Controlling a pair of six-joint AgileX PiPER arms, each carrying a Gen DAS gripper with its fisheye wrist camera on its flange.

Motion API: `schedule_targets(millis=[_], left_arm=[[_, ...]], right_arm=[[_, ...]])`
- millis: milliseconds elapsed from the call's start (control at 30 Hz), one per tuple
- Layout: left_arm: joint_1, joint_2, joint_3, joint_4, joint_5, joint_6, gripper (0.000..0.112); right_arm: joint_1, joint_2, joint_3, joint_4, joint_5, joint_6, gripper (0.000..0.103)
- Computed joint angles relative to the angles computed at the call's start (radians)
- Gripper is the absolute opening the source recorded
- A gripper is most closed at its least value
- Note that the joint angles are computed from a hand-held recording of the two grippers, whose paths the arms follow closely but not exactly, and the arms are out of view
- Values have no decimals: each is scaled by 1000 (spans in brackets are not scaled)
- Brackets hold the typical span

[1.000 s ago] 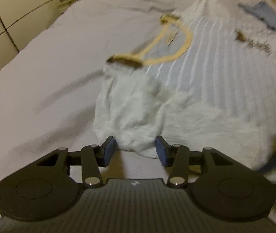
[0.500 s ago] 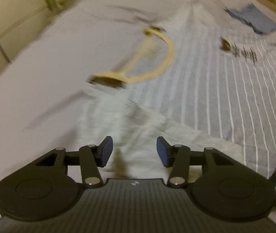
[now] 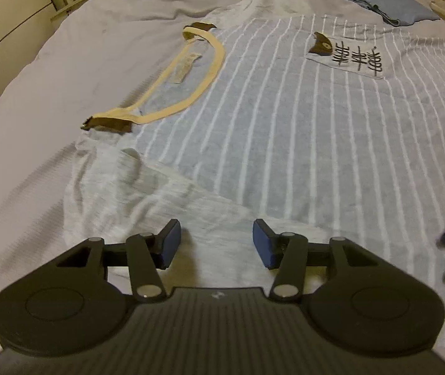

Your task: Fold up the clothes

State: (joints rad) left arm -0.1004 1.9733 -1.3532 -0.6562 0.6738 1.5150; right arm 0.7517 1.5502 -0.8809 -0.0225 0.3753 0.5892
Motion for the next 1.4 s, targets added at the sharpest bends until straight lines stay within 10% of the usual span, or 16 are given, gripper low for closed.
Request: schedule_targets(millis=[367, 767, 867, 1133, 1400], left_arm=[[-105, -355, 361, 144, -56, -339, 48], [-471, -660, 539, 484, -138, -1114, 57], [-625, -673, 523, 664, -144, -1391, 69], [-944, -450, 261, 1071, -112, -1952, 77], [-1065, 157, -502, 1300, 144, -2116, 66]], right_arm=[[-84, -319, 157, -111, 182, 31, 33], [-301, -704, 127, -184, 593, -129, 33], [-530, -772, 64, -32, 667, -380, 38], [-1259, -674, -114, 392, 785, -1180, 39], [-1631, -96, -418, 757, 807, -1902, 39]])
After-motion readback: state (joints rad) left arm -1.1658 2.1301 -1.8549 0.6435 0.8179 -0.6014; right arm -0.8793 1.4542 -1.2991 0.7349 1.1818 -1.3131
